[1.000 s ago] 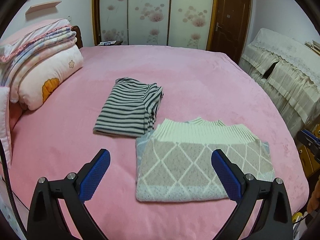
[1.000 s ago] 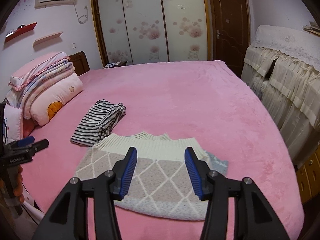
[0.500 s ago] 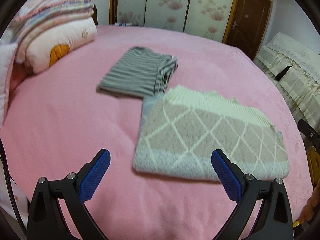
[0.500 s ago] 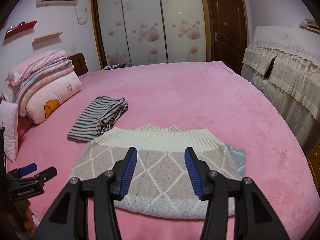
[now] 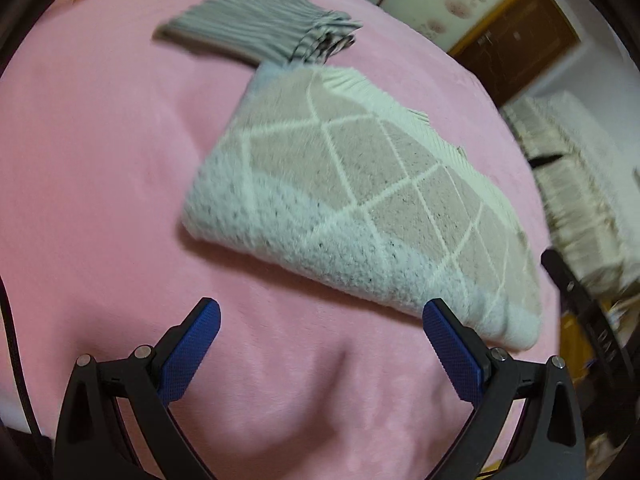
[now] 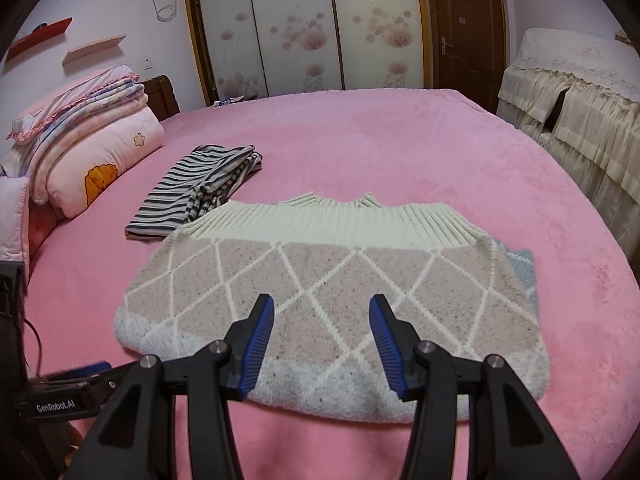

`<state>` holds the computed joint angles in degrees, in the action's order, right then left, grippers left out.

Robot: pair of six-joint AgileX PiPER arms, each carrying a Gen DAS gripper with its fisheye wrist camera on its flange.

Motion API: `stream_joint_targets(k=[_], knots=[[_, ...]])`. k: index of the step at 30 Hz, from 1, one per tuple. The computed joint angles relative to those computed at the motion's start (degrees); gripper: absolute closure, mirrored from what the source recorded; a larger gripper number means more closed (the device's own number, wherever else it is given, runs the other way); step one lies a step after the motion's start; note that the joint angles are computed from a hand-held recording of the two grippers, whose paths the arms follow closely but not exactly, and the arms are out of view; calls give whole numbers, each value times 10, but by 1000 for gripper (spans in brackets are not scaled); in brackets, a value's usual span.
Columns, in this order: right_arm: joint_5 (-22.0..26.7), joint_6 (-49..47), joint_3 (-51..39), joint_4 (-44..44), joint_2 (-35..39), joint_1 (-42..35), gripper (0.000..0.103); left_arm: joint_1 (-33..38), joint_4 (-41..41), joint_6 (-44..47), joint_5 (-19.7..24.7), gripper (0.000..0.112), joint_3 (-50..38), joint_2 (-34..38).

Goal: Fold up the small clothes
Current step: 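Grasp the folded sweater's edge with the left tool and lift it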

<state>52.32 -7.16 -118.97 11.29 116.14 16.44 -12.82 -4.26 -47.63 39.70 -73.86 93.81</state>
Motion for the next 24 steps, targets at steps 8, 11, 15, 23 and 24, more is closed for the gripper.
stream_joint_targets(k=[8, 11, 15, 23, 24], knots=[[3, -9, -11, 14, 28, -3, 54, 44, -202, 124, -158, 12, 83, 21], [6, -8, -21, 16, 41, -3, 54, 39, -197, 123, -194, 12, 83, 37], [10, -10, -37, 21, 58, -3, 55, 35, -158, 96, -224, 12, 65, 62], [25, -3, -84, 10, 97, 3, 57, 56, -167, 90, -268, 12, 30, 101], [30, -1, -95, 8, 105, 4, 57, 58, -178, 95, -274, 12, 24, 107]])
